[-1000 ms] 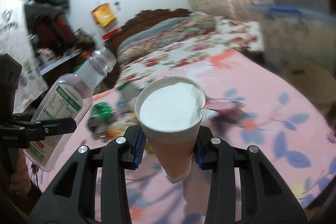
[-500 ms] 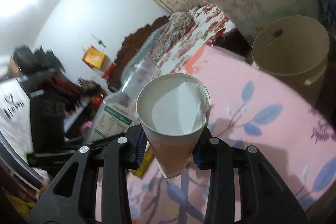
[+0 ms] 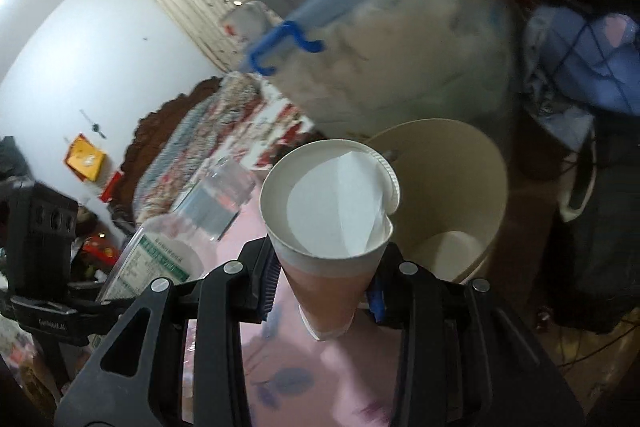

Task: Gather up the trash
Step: 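Carry the bottle and cup to the beige wastebasket and release both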

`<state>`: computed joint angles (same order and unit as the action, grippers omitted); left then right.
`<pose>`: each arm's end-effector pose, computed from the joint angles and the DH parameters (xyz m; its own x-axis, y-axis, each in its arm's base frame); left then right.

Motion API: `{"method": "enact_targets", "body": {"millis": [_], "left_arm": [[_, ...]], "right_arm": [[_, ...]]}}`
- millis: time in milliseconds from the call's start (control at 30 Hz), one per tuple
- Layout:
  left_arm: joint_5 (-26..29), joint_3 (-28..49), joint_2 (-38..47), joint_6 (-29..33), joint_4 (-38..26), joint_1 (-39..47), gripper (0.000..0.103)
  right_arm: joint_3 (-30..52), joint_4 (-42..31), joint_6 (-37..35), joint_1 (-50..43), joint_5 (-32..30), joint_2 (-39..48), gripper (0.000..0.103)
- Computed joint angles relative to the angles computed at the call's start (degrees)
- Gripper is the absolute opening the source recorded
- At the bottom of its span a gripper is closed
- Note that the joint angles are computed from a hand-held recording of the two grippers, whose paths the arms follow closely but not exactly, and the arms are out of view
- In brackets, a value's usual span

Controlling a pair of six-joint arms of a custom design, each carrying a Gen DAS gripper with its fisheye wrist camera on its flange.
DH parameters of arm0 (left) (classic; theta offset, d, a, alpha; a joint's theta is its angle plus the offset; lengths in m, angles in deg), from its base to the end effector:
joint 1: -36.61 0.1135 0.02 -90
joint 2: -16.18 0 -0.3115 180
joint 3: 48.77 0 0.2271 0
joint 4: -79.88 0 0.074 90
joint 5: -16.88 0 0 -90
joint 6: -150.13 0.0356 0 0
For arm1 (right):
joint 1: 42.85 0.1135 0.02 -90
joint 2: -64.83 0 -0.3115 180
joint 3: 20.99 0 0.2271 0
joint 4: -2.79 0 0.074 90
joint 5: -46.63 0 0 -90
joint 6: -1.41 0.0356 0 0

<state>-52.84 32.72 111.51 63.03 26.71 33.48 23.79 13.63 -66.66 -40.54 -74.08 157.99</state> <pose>0.3102 -0.0293 0.2705 -0.9086 0.0972 -0.4062 0.2327 0.9255 -0.2989 0.2700 0.0291 0.1910 -0.7288 0.2920 -0.6193 -0.1801 0.7909 0.5848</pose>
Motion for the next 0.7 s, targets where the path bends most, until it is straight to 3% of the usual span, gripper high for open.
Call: {"method": "enact_targets", "body": {"millis": [133,200,233,267,433,700], "left_arm": [[-0.9,6.8,8.0,-1.2,-0.6,-3.1,0.063],[-2.4,9.9,11.3,-2.1,-1.4,-4.7,0.067],[-3.9,11.0,12.4,-3.0,-1.3,-5.4,0.078],[-4.8,11.3,12.6,-3.5,-0.6,-5.7,0.081],[-5.7,10.3,9.1,-5.6,1.2,-4.9,0.085],[0.9,-5.5,-15.6,-1.5,2.9,3.4,0.085]], "right_arm": [[3.6,-2.8,-2.5,-1.1,1.0,4.1,0.041],[5.6,-4.5,-2.6,-0.9,1.3,6.3,0.056],[6.0,-4.7,-2.5,-1.6,1.0,6.9,0.073],[5.3,-3.2,-1.4,-1.8,1.7,6.9,0.078],[1.5,0.9,-0.2,-2.2,2.6,3.6,0.076],[-10.1,4.4,3.4,1.8,3.3,-9.0,0.056]]}}
